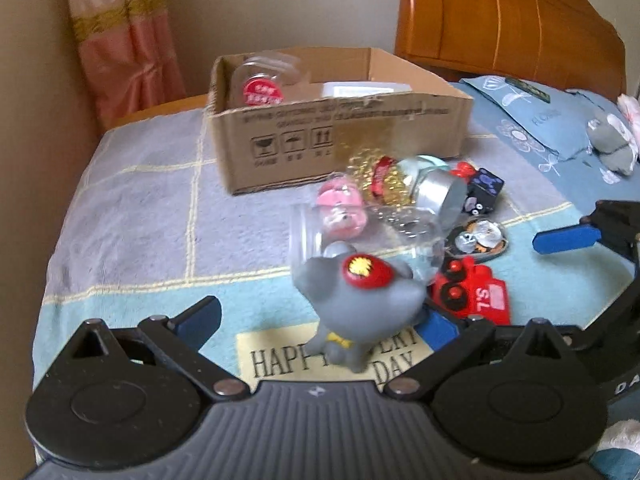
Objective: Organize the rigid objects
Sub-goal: 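Move the left tool to the grey cat while the right tool approaches the red train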
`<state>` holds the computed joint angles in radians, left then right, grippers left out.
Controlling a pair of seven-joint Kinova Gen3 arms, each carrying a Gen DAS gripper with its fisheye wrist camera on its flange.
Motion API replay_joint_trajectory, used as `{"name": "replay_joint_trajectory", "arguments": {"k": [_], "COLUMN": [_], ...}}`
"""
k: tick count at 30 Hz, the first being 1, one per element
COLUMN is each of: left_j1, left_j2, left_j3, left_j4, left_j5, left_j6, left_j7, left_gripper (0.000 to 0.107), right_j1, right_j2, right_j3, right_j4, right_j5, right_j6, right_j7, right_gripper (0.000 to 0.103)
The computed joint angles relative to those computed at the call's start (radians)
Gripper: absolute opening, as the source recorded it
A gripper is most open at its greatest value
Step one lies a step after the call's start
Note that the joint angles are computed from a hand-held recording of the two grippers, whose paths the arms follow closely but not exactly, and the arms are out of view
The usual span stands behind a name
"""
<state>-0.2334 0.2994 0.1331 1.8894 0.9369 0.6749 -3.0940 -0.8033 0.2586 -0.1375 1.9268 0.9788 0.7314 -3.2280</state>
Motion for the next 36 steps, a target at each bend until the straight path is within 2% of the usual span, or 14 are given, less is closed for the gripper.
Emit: {"name": "replay_joint_trajectory", "arguments": {"k": [6, 14, 16, 20, 22, 25, 28, 30, 36], "left_j1": [-0.045, -0.094, -0.096, -0.084, -0.083, -0.101, -0.136, -0.137, -0.12], "left_j2": [0.025, 0.014, 0.01, -0.009, -0.005, -0.004, 0.008, 0.024, 0.086], "left_j3": [-0.019, -0.047, -0.052, -0.05, -0.063, -0.056, -0.048, -0.053, -0.047], "left_j4": [-0.032, -0.026, -0.024, 0.004, -0.007, -0.01, -0.01, -0.024, -0.074], "left_j5": [0.002, 0.058, 0.07, 0.092, 0.082, 0.077, 0.104, 0.089, 0.03], "left_j6": [0.099, 0.132, 0.119, 0.014, 0.022, 0.032, 0.091, 0.124, 0.133], "left_j7": [0.026, 0.004, -0.001, -0.006, 0.016, -0.005, -0.105, -0.12, -0.134], "left_gripper": [0.101, 0.102, 0.102, 0.102, 0.101, 0.101, 0.101, 0.102, 0.101], "right_j1": [0.01, -0.036, -0.042, -0.051, -0.051, -0.039, -0.021, -0.009, -0.003], "right_j2": [0.047, 0.1, 0.095, 0.08, 0.069, 0.04, 0.013, 0.002, 0.024], "right_j3": [0.015, 0.05, 0.05, 0.045, 0.038, 0.027, 0.015, 0.007, -0.007], "right_j4": [-0.046, -0.101, -0.096, -0.078, -0.06, -0.015, 0.031, 0.051, 0.031], "right_j5": [-0.023, -0.029, -0.033, -0.049, -0.057, -0.055, -0.039, -0.028, 0.006], "right_j6": [-0.014, 0.059, 0.079, 0.132, 0.15, 0.133, 0.091, 0.058, 0.018], "right_j7": [0.074, 0.117, 0.119, 0.094, 0.07, 0.015, -0.039, -0.065, -0.025], "right_gripper": [0.103, 0.103, 0.103, 0.103, 0.103, 0.103, 0.103, 0.103, 0.103]}}
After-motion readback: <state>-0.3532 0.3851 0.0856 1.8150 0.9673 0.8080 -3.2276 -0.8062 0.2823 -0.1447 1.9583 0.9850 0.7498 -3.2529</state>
